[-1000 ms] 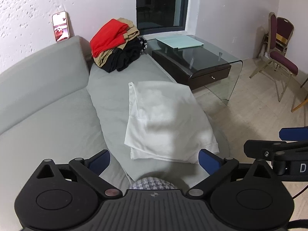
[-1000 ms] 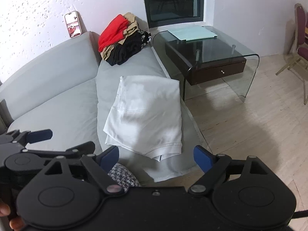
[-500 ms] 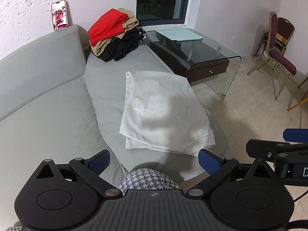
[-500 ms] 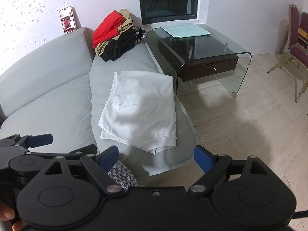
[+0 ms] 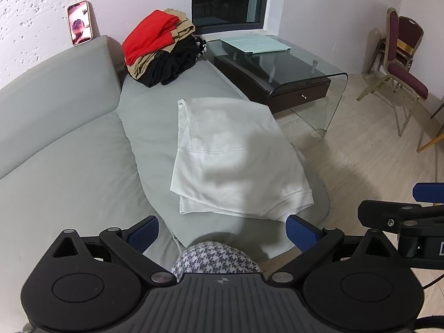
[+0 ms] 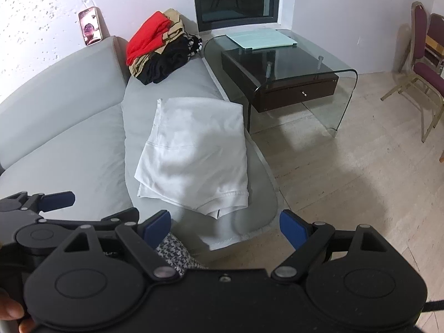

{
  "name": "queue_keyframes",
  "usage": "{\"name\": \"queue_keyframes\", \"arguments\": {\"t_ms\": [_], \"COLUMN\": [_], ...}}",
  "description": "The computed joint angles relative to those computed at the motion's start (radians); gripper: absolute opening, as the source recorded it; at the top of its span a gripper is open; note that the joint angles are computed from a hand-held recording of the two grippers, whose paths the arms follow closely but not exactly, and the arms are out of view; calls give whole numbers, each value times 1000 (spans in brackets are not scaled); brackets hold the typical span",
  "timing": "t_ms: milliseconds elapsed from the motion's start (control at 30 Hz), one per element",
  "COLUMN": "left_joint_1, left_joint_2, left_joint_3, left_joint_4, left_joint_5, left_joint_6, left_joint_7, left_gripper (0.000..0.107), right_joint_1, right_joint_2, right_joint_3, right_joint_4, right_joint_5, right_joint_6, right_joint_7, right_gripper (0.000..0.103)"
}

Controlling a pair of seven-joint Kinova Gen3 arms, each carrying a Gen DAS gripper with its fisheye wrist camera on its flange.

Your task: Fold clothes

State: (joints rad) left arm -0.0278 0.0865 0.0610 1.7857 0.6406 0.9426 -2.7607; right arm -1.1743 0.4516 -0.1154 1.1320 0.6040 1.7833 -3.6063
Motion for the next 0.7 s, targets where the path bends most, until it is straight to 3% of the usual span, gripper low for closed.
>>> {"name": "queue_keyframes", "arguments": {"t_ms": [700], "left_joint_1": [4], "left_joint_2": [11], "left_joint_3": [7], "left_joint_4": [-1], "left_joint_5": [-12], "left_joint_6": [-10], "left_joint_7": [17], "left_gripper": [99], "right_joint_1": [20], "right_joint_2": [-12], "right_joint_3": [-7], "right_joint_4": [28], "right_joint_5": [-14], "right_joint_6": [-29], "right_joint_7": [-4], "right_gripper": [86]}}
